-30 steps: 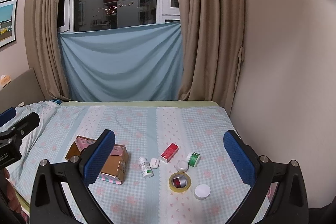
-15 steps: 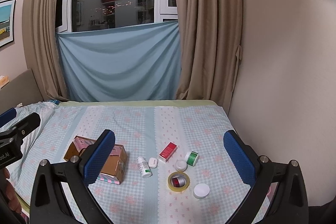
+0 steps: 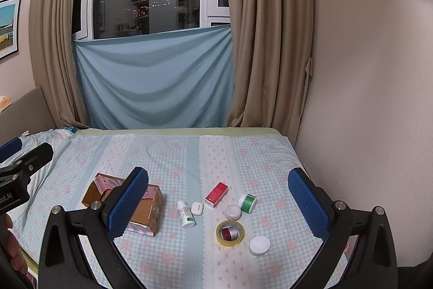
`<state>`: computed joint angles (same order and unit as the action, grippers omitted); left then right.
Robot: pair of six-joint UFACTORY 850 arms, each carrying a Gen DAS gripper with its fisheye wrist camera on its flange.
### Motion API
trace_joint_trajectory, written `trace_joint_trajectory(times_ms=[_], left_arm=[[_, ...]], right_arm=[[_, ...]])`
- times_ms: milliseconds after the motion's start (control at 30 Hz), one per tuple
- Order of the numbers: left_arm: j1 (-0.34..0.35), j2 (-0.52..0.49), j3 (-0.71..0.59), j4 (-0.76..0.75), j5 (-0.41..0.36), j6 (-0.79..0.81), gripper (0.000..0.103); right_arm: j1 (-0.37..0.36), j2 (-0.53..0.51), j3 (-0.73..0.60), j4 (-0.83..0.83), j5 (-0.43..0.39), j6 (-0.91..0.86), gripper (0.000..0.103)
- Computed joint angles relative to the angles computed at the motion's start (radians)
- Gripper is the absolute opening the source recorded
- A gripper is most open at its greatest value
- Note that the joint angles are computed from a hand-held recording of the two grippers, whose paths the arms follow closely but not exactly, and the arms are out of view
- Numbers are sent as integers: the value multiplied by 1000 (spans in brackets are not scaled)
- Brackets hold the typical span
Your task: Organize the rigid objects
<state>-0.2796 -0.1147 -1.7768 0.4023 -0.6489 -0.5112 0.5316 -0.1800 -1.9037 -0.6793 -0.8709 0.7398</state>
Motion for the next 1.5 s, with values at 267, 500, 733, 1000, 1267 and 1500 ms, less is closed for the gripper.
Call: trace_joint_trajectory(times_ms=[267, 500, 733, 1000, 1267, 1500], left_arm=[[-2, -1, 2, 4, 0, -5, 102], [-7, -4, 7, 16, 2, -21, 102], [-6, -4, 10, 15, 1, -22, 102], [-8, -20, -4, 4, -8, -13, 102], [-11, -74, -57, -37, -58, 3, 102], [-25, -184, -134, -108, -136, -13, 102]], right_arm=[[6, 1, 5, -5, -1, 8, 103], [7, 2, 6, -2, 0, 9, 103], [8, 3, 9, -8, 1, 15, 103], [7, 0, 8, 4, 6, 11, 103], [-37, -22, -15, 96, 14, -54, 103], [-122, -57, -28, 217, -10, -194, 103]])
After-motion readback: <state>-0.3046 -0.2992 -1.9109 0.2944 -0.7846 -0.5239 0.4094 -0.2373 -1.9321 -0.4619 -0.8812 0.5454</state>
